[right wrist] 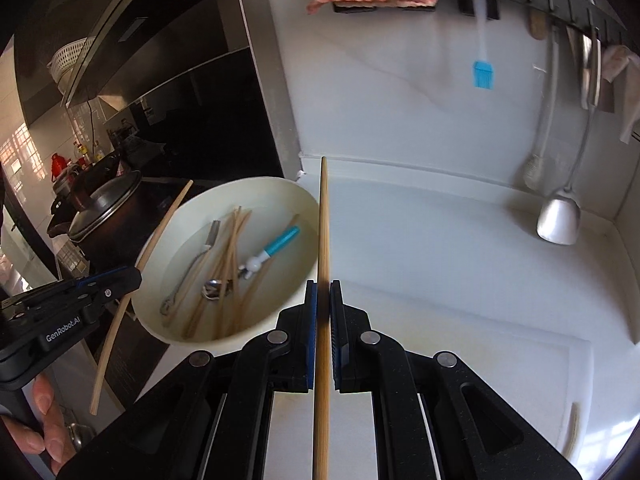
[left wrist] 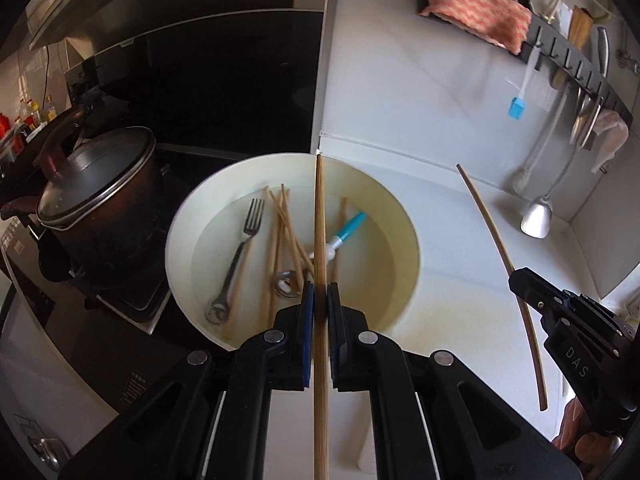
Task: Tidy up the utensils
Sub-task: 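Carry both held chopsticks over the white basin with both tools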
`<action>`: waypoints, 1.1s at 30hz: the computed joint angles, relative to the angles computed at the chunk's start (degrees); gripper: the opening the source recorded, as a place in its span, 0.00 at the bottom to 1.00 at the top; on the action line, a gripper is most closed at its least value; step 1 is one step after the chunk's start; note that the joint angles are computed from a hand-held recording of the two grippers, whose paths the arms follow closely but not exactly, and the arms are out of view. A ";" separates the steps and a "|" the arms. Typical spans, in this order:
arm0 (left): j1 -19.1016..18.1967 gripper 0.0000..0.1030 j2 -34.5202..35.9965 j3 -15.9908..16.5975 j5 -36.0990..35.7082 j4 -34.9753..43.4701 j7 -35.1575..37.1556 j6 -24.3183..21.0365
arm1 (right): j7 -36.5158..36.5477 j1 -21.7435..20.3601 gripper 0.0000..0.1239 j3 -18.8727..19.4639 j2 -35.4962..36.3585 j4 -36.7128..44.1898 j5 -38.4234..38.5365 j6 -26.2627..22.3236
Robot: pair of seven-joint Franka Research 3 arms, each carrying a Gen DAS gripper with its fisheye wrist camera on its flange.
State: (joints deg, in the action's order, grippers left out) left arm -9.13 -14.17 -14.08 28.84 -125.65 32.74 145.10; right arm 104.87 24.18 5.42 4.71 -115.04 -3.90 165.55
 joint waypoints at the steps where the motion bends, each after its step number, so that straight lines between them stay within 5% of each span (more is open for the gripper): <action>1: 0.30 0.07 0.07 0.90 -0.24 -0.06 1.36 0.64 | 2.10 0.78 0.05 -0.06 1.33 1.99 -1.82 -0.47; 8: 2.82 0.07 2.00 6.06 -5.30 -0.54 15.44 6.00 | 13.87 7.27 0.05 -3.29 12.43 17.33 -8.12 -7.03; 15: 4.32 0.07 6.93 7.71 -14.67 2.37 28.04 6.40 | 15.53 9.91 0.05 -4.00 21.38 29.17 -6.00 -13.75; 33: 6.21 0.07 14.60 6.57 -18.83 7.30 29.97 2.83 | 7.18 10.09 0.05 -4.00 35.33 47.51 1.31 -27.36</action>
State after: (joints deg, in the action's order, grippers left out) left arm -2.92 0.43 -7.50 10.02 -118.35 62.70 147.93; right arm 112.05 34.27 1.43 40.04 -67.53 -2.59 138.19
